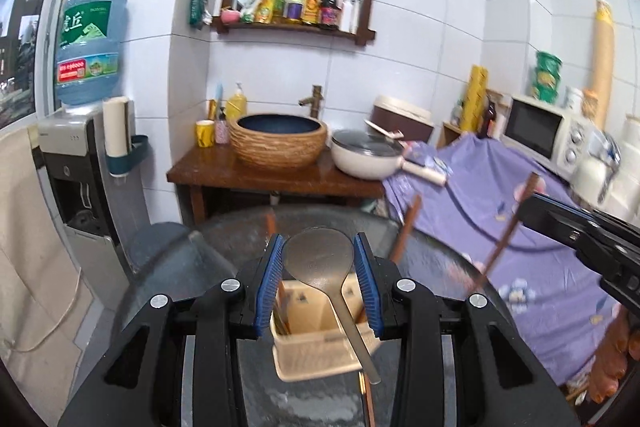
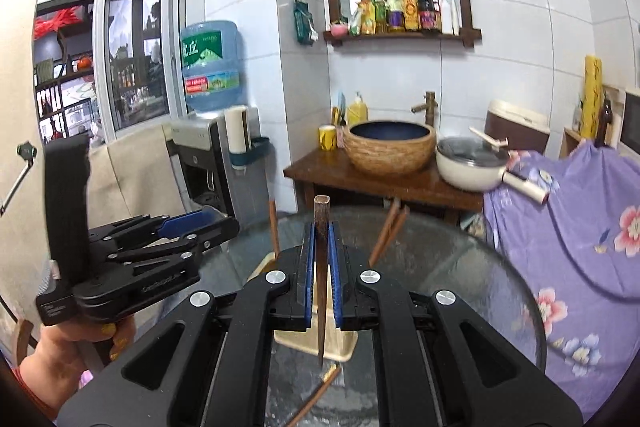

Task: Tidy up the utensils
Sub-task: 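Lift the clear spoon and the chopstick over the cream caddy with both tools, then lower the clear spoon and chopstick into the caddy and open both tools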

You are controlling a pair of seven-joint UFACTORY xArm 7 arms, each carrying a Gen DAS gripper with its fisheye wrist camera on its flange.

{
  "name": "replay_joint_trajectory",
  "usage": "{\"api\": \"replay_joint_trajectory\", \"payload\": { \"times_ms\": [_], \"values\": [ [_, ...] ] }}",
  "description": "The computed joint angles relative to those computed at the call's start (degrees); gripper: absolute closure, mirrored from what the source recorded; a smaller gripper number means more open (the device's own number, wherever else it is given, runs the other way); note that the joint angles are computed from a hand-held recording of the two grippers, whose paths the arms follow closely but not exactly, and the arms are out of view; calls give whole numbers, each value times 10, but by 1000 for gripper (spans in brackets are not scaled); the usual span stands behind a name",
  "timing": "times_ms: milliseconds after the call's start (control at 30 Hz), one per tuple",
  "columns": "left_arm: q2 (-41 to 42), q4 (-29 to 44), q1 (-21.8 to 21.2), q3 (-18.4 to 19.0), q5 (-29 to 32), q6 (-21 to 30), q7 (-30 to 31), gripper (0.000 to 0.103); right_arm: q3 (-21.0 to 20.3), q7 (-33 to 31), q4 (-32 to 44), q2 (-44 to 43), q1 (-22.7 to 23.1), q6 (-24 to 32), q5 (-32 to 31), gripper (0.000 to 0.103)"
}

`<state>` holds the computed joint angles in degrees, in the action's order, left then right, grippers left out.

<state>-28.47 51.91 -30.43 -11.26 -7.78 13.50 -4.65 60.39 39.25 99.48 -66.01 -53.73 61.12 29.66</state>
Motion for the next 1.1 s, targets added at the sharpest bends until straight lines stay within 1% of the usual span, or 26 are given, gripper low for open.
{"api": "replay_joint_trajectory", "payload": {
  "times_ms": [33,100,133,167,267,367,433,500,567,600,667,767,833,967,1100],
  "values": [
    [12,21,21,-12,13,4,-12,68,0,-1,19,10,-13,6,-2,95],
    [28,46,47,-29,34,6,-29,68,2,-7,65,30,-45,25,-6,95],
    [36,58,66,-42,51,5,-44,68,1,-11,92,37,-65,36,-7,95],
    [42,66,73,-48,61,6,-50,68,-1,-14,110,40,-79,45,-5,95],
    [68,98,120,-87,120,17,-94,68,-9,-20,159,47,-123,63,8,95],
    [86,112,143,-105,168,24,-130,68,-19,-24,187,45,-156,74,24,95],
    [96,113,141,-105,186,25,-144,68,-21,-23,182,40,-167,75,44,95],
    [100,104,150,-113,215,18,-169,68,-20,-24,170,29,-173,75,60,95],
    [100,90,177,-136,264,2,-210,68,-16,-27,148,13,-174,70,74,95],
    [101,87,189,-147,288,-2,-228,68,-13,-28,133,5,-172,67,80,95],
    [102,77,197,-154,317,-8,-250,68,-8,-26,98,-9,-162,57,93,95],
    [109,67,182,-144,327,-11,-255,68,4,-23,54,-22,-144,41,104,95],
    [109,56,183,-147,344,-15,-266,68,11,-22,35,-26,-134,35,104,95],
    [111,40,173,-145,357,-18,-273,68,24,-16,6,-31,-118,26,104,95],
    [113,27,177,-152,383,-20,-288,68,33,-9,-25,-34,-98,15,100,95]
  ]
}}
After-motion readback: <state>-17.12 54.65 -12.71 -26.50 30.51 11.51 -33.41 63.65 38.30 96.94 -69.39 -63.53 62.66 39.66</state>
